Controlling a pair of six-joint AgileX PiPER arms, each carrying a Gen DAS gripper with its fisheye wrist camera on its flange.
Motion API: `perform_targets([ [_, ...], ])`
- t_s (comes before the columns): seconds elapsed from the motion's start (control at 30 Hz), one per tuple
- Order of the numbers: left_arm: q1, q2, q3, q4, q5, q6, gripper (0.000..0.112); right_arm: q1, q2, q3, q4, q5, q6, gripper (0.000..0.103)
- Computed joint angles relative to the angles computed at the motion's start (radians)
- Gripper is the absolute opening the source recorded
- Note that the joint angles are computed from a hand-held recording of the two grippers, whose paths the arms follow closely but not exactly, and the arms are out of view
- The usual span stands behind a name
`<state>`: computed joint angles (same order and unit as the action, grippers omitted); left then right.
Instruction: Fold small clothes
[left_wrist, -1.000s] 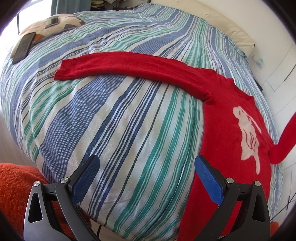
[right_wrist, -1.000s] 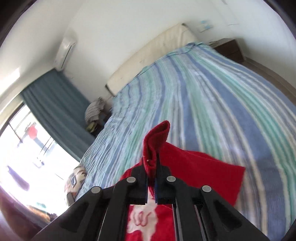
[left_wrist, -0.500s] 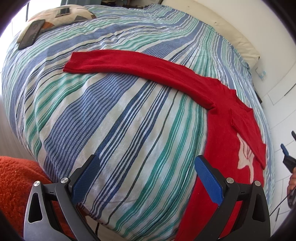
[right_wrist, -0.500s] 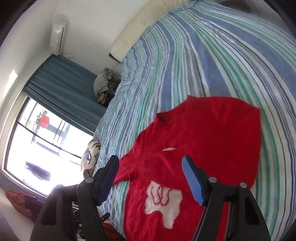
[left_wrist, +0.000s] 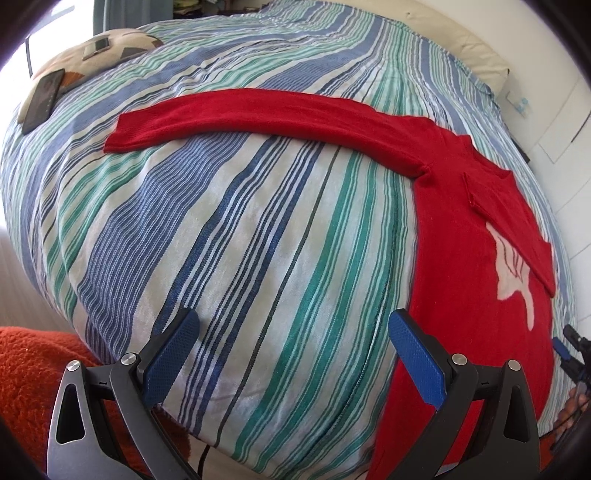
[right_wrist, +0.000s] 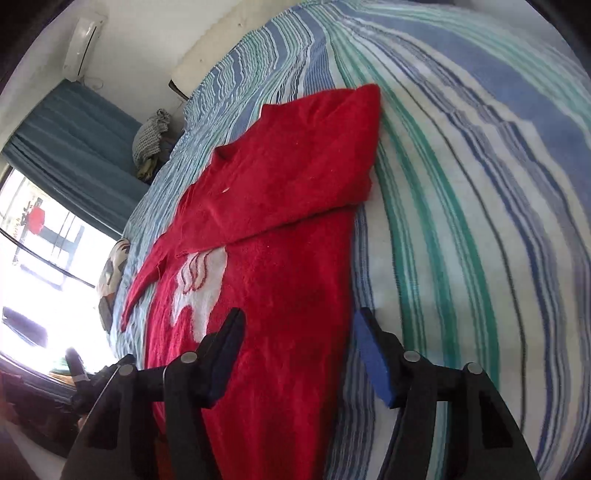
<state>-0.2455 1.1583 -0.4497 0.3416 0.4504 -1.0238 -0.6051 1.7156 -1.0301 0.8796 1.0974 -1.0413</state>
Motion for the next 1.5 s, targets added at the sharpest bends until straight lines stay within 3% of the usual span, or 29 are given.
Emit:
perform_targets([
  [0.27, 0.027, 0.009, -0.005, -0.067, -0.026, 0.063, 0.102, -0.264, -0.231, 0.191, 0.035, -0.008, -0.125, 0.069],
  [0.43, -0.009, 0.024, -0.016, -0.023, -0.015, 0.018, 0.102, -0.39, -0.202, 0.173, 0.022, 0.049, -0.059, 0.07],
  [0.9, 0.027, 0.021, -0.007, -0.076, -0.019, 0.071, 0.102, -0.25, -0.37, 0.275, -0.006, -0.076, -0.147, 0.07],
  [1.5, 0.011, 0.046, -0.019, -0.045, -0.009, 0.044, 0.102, -0.26, -0.383, 0.283, -0.01, -0.081, -0.153, 0.07],
])
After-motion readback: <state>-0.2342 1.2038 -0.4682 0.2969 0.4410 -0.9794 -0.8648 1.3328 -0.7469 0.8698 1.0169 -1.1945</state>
